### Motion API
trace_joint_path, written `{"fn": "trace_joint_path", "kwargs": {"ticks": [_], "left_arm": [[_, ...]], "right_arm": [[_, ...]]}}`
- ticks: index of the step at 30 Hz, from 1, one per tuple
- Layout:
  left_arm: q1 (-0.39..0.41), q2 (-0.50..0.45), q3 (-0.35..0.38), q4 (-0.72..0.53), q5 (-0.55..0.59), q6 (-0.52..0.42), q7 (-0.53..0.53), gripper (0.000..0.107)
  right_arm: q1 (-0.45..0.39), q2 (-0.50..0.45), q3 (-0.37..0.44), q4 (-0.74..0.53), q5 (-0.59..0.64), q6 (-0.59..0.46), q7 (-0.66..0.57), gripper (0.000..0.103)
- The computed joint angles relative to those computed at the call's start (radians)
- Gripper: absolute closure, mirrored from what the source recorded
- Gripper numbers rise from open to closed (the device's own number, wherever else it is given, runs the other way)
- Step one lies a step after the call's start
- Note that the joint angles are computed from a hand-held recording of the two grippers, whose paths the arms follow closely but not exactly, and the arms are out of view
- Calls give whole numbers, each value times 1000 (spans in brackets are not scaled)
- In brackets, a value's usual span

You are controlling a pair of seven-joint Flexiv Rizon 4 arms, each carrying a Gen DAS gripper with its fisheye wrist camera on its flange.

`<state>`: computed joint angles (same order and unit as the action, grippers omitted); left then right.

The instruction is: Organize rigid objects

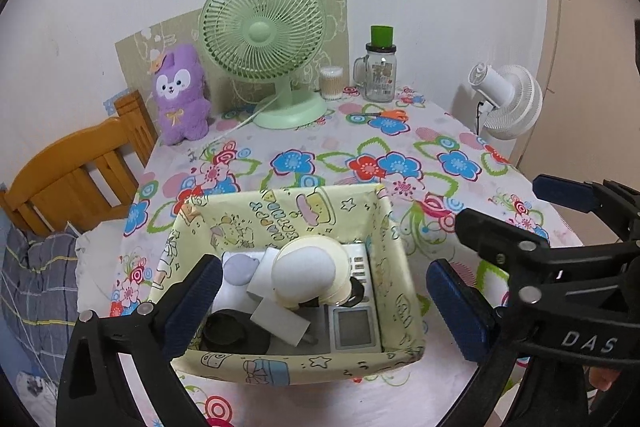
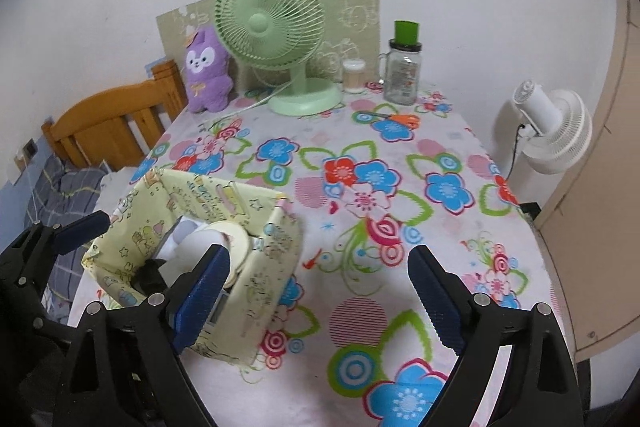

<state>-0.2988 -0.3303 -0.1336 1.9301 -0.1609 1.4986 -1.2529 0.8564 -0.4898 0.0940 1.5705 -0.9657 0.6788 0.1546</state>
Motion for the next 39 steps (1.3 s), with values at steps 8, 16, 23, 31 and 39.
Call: {"fn": "trace_joint_path", "kwargs": {"ticks": [8,16,23,31,39], "left_arm": [[-19,17,1,6,10,30,-13,4],[-22,36,-12,16,11,54,-25,4],[5,64,-69,42,-46,73,-2,4],[-4,84,-87,64,-77,114,-10,4],[16,97,-128,87,-97,146,7,4]], "right_arm": [[-4,74,18,77,-48,-57,77,10],[-17,142,56,135,-97,-142,139,6],[-25,190,90,176,-130,-222,192,5],[-15,222,122,199,-178,-331,264,0],[-11,228,139,209,-203,-369,286,0]]}}
